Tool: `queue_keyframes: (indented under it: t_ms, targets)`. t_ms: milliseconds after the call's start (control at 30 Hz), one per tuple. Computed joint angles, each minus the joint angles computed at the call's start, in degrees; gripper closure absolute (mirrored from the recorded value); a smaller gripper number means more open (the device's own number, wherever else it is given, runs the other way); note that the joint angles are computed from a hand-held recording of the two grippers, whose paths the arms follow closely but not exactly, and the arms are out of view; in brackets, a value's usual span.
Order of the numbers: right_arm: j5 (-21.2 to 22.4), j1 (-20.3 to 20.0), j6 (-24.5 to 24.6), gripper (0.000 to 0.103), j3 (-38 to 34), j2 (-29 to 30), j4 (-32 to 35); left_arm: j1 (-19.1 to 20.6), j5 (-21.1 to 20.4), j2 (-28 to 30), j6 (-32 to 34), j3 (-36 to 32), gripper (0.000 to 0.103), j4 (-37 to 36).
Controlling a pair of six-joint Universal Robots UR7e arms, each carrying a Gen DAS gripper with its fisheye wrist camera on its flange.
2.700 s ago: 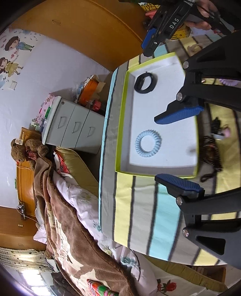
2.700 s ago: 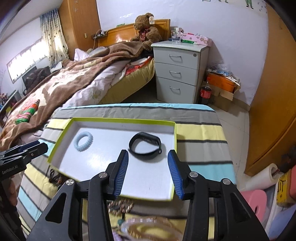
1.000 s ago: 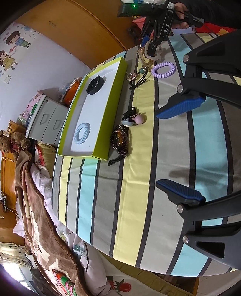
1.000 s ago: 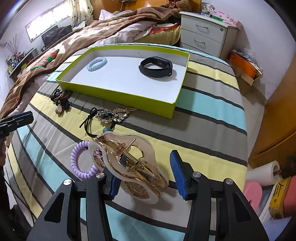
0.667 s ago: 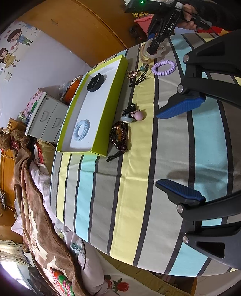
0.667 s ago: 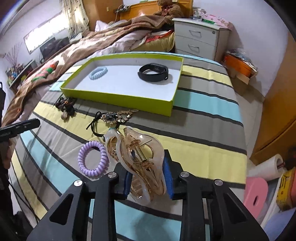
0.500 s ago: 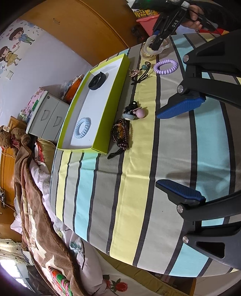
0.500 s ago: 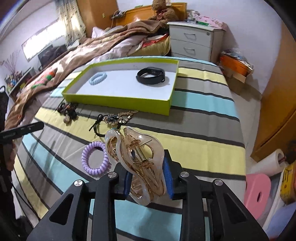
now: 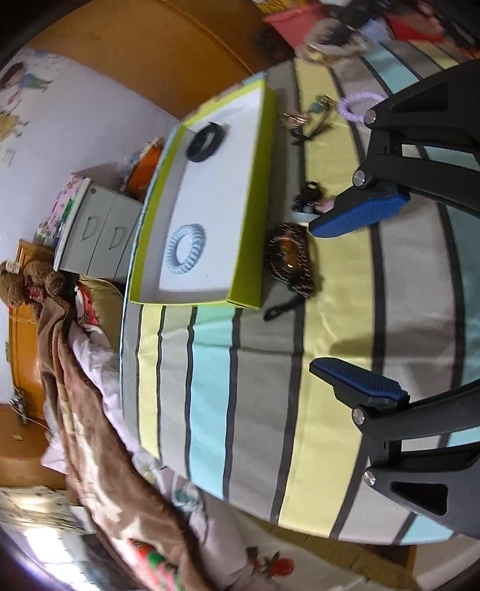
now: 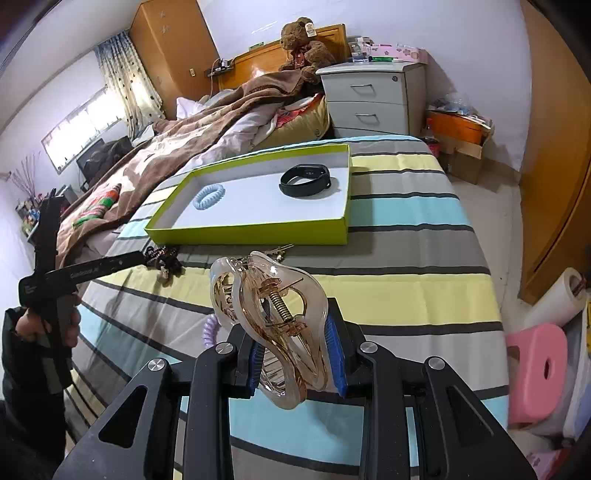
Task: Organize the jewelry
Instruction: 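Grasp the dark beaded bracelet with the left tool while the right tool holds the claw clip, then carry the claw clip and beaded bracelet with both tools over the green box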
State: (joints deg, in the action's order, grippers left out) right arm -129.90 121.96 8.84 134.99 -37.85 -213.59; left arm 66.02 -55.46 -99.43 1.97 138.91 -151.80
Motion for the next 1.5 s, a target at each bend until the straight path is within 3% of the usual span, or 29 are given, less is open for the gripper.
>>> queue_keyframes:
  t_ms: [200, 267, 567, 700, 833, 967, 1500]
  targets:
    - [0.80, -0.05, -0.86, 0.072, -0.81, 0.54, -0.56, -0.14, 2.64, 3.57, -0.02, -1.25, 0.041, -1.74]
    - [0.98, -0.09, -1.20, 0.072, -0.91, 0.63, -0.83, -0.68, 5.50, 4.97, -0.60, -1.46, 0.043, -0.44]
    - [1.65, -0.94, -2.20, 0.072, -1.18, 0.95, -2.09, -3.19, 7.74, 6.65, 3.05, 0.49, 0.055, -2.85]
    - [1.93, -1.24, -2.20, 0.072, -0.89, 0.95, -2.50, -2.68, 6.37, 7.43, 2.30, -0.71, 0.064, -2.39]
    - [1.97, -1.41, -1.97, 0.072, -0.95, 1.05, -2.59, -2.90, 4.86, 7.17, 3.30, -0.46, 0.080, -2.13]
    - [1.92, -1.38, -1.85, 0.072, -0.96, 1.20, -2.87, -2.98, 3.47, 6.35, 3.15, -0.14, 0.088, -2.03]
    - [0.34, 0.66, -0.52, 0.072, -0.55, 1.15, -4.42, -4.94, 1.21, -0.03, 0.92, 0.70, 0.089, -0.67]
